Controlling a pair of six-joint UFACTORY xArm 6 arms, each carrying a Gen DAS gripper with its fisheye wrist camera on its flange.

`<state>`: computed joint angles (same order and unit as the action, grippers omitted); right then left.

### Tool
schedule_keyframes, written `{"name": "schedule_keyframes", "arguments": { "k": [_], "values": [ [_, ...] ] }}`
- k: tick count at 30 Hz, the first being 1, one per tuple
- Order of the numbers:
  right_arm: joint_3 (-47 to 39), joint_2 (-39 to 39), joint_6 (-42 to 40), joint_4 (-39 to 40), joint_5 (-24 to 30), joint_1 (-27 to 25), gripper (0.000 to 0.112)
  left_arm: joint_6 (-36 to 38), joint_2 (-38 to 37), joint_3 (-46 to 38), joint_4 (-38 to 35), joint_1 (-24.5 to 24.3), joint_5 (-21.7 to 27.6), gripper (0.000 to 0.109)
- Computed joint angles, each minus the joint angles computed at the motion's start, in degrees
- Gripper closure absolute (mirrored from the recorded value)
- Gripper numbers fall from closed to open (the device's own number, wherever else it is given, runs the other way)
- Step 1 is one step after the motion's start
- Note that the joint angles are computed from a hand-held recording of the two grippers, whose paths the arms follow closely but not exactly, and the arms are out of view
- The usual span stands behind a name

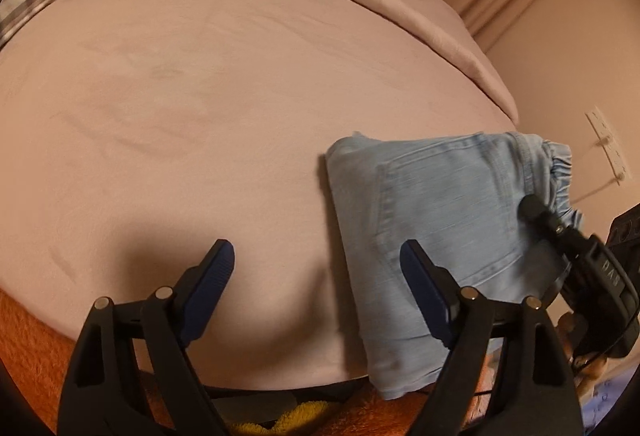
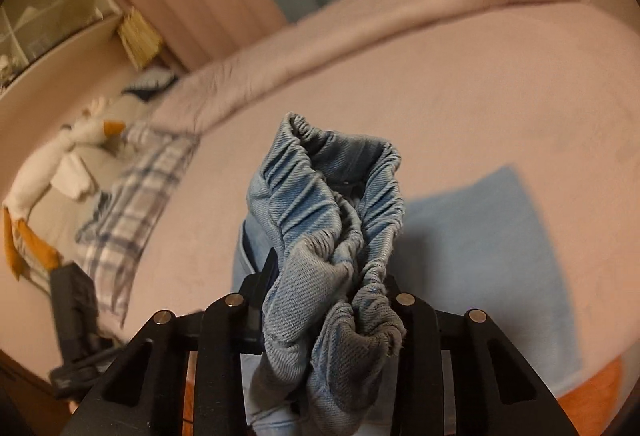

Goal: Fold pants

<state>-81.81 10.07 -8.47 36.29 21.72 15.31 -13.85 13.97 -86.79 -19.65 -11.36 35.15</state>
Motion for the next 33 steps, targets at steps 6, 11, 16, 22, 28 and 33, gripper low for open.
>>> {"name": "schedule_keyframes", "arguments": {
  "k": [6, 11, 16, 22, 28, 33],
  "values": [
    [5.2, -3.0, 4.1, -3.4, -3.8, -4.1, 0.075, 6.0, 5.0, -6.3, -5.1, -1.1, 0.9, 0.045],
    [5.6, -0.6, 11.6, -8.0, -2.2, -6.0, 0.076, 8.1, 12.8, -16.5, -7.0, -1.6, 7.6, 0.060],
    [7.1, 0.7, 13.6, -9.7, -2.4, -6.3, 0.076, 7.2, 20.5, -25.8, -5.7, -2.2, 14.0, 0.062],
    [8.1, -1.8, 24.4, -19.3, 1.2, -7.6, 0.052, 7.8, 21.6, -26.2, -3.1, -2.9, 13.0, 0.060],
    [13.9, -10.0, 40.3, -39.1, -0.1, -9.4, 0.051, 8.4, 21.7, -25.9, -4.2, -2.5, 12.4, 0.060],
    [18.1, -14.0, 32.1, -31.4, -4.0, -9.2, 0.054, 7.0, 21.8, -26.1, -3.2, -3.3, 12.2, 0.060]
  ]
}}
